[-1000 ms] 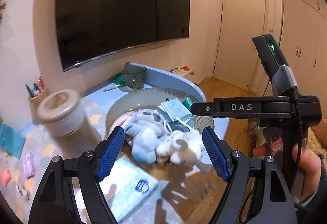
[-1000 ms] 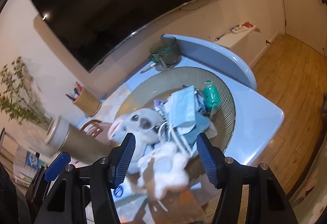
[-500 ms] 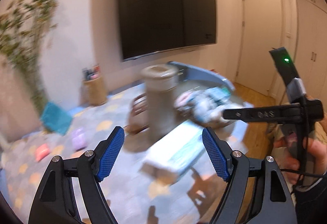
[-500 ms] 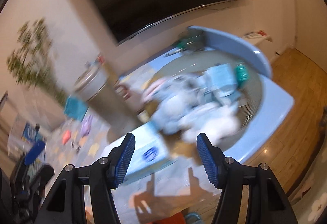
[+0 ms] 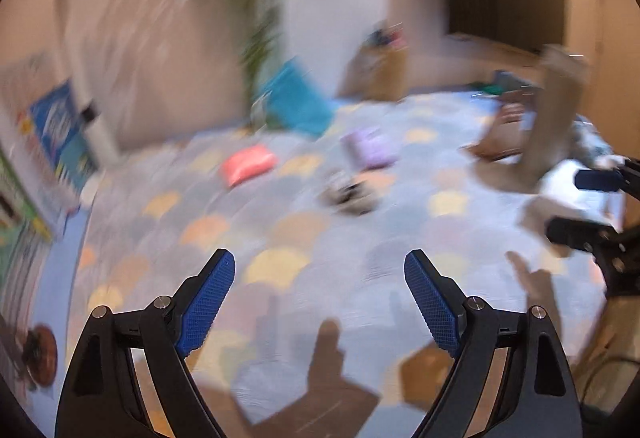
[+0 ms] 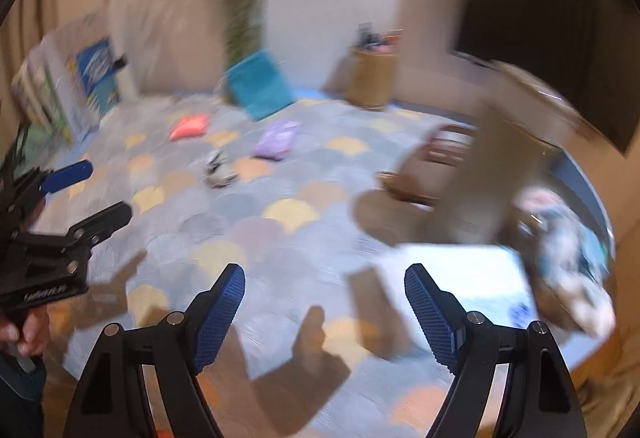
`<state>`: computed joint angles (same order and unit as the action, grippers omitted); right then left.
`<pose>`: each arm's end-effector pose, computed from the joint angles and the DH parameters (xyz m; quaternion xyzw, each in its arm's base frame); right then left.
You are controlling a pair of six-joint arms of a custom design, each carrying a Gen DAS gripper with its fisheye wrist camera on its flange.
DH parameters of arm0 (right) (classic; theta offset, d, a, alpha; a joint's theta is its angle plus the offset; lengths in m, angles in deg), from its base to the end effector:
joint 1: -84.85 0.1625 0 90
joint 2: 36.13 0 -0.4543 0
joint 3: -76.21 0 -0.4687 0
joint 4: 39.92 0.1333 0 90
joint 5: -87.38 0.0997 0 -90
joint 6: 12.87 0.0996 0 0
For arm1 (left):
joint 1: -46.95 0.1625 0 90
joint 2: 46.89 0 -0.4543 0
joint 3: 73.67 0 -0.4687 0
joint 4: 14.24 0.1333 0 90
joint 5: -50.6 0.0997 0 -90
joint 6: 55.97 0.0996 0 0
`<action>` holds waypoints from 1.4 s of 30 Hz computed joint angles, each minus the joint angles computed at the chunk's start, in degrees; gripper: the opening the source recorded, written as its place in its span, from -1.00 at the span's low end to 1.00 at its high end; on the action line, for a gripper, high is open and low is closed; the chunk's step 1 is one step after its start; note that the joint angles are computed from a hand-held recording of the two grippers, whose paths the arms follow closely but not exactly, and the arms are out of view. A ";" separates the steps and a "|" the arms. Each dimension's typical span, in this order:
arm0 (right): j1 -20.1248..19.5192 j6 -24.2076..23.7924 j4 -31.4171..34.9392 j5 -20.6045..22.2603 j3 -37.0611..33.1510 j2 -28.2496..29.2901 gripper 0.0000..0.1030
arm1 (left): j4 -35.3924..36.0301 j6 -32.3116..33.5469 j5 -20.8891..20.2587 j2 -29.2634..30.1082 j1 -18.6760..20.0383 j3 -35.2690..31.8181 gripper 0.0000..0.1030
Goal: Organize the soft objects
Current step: 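Move both tools back over the remaining items on the bed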
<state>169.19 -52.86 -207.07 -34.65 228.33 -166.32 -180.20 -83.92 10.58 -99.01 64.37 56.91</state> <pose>0.0537 -0.2745 0.3682 0.1292 -0.8515 0.3157 0.3981 -0.3852 -0.3405 -0.0065 0.3526 0.8348 -0.3122 0.2852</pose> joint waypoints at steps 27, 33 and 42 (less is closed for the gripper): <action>-4.98 5.38 -15.49 7.54 -3.85 27.84 0.82 | -8.78 -9.16 -10.25 -4.09 10.95 3.84 0.67; -8.64 7.52 -10.14 14.01 -3.61 22.80 0.82 | -3.67 -10.63 -10.95 -6.53 9.67 2.91 0.67; -4.70 13.53 0.30 12.51 -8.96 21.15 0.82 | 8.68 -4.42 -5.44 -7.81 8.54 -7.48 0.67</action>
<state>164.49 -39.33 -206.77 -22.14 219.37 -145.17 -171.53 -88.34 5.14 -106.82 72.90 49.44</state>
